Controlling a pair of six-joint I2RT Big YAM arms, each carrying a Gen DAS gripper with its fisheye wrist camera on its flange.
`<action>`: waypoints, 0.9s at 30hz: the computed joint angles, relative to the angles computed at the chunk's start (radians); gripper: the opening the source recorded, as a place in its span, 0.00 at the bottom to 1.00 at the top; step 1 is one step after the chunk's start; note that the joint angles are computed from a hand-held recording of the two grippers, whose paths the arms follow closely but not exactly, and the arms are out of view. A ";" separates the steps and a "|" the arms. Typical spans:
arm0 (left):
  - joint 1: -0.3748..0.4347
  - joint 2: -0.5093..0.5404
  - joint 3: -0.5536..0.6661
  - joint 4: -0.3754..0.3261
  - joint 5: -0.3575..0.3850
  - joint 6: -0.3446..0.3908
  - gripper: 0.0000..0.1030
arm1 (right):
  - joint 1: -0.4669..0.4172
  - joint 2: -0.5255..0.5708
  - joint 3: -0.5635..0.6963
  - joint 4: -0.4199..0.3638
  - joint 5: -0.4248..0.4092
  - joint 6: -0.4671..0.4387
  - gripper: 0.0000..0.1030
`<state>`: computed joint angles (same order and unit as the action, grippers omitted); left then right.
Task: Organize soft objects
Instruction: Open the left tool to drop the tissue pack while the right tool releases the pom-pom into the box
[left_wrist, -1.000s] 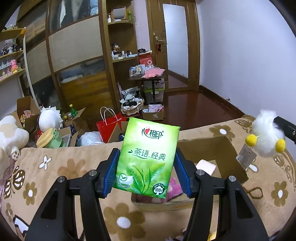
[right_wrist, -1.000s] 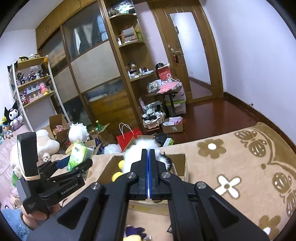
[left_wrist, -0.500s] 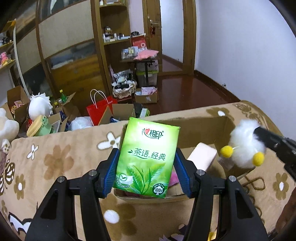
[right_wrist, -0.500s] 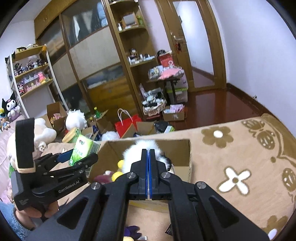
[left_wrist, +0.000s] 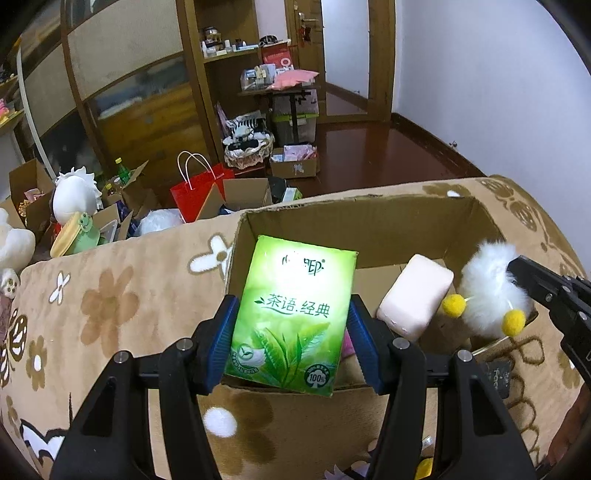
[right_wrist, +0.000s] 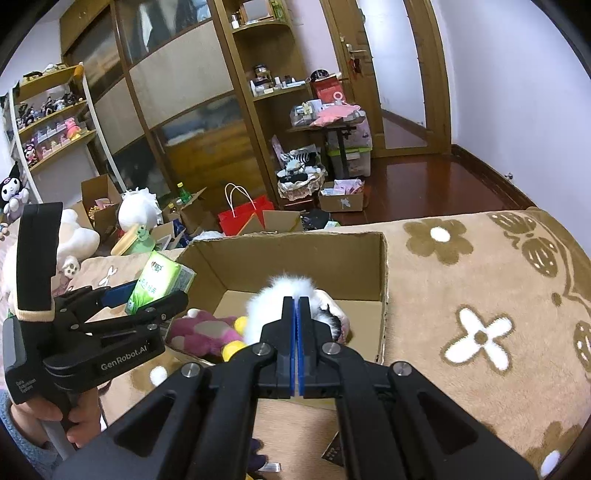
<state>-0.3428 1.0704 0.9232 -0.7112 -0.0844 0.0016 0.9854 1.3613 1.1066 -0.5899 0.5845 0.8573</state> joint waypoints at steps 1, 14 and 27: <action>-0.001 0.001 0.000 0.000 -0.005 0.002 0.56 | -0.001 0.004 0.002 -0.004 -0.004 0.003 0.02; -0.031 -0.001 -0.007 -0.001 -0.037 0.020 0.63 | -0.006 0.029 0.009 -0.029 -0.040 0.016 0.02; -0.027 -0.037 -0.011 -0.015 -0.046 0.027 0.77 | 0.004 0.023 0.012 -0.049 -0.022 0.031 0.09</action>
<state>-0.3697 1.0330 0.9124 -0.7259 -0.1303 0.0285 0.9890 1.3847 1.1187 -0.6384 0.5625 0.8888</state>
